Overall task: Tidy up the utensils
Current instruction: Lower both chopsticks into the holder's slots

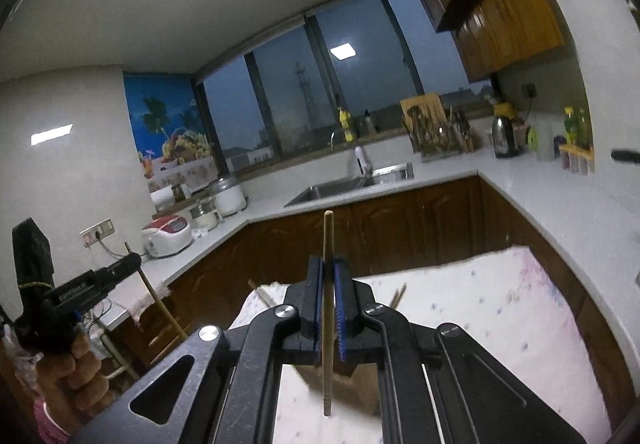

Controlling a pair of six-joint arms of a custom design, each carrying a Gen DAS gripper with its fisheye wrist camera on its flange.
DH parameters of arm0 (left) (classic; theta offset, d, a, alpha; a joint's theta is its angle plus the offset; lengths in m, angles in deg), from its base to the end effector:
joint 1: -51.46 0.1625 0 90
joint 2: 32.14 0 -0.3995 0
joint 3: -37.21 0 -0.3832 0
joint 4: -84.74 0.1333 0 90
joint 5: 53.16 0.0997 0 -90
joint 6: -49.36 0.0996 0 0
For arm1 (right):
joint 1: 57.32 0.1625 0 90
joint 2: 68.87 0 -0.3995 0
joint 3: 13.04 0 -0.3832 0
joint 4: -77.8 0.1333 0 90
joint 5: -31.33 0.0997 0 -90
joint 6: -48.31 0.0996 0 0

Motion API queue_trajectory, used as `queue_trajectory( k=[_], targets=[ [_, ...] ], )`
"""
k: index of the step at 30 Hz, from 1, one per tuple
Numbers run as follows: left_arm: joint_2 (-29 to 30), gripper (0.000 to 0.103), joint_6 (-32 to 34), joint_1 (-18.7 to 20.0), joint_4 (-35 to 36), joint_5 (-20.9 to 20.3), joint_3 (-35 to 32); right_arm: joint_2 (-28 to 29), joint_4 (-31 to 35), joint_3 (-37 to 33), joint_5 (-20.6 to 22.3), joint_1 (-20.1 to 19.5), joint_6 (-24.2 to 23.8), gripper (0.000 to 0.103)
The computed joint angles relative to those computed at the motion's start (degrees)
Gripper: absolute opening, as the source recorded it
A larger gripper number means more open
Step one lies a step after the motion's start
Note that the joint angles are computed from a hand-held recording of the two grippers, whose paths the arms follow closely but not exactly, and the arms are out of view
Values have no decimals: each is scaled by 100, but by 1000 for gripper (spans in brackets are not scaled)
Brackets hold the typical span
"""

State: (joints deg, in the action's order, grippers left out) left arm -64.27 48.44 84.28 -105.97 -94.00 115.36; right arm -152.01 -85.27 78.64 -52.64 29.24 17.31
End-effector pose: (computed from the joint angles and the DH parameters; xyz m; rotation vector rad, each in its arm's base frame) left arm -0.4879 -0.5630 0.1429 0.6204 2.3446 -1.5912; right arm 0.1100 -0.5666 0.5497 0.6692 -2.3833 1.5305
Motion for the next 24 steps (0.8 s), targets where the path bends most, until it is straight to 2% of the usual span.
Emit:
queue_trajectory(
  k=[5,10,18,24],
  targets=[
    [654,3,675,250,-457,-139,-952,378,-187,-376,11,26,-19,6],
    [1391,3,957,531,-511,-263,-1892,712,-343,-614,-123,29,-91,6],
    [2459,3,879,890,-290,-378,-3167,954,-680,-472,-129,-166,-108,6],
    [2833,3,464,1124,-5,-546,-3564,1018,-810,-258,-134,-331,-28,6]
  ],
)
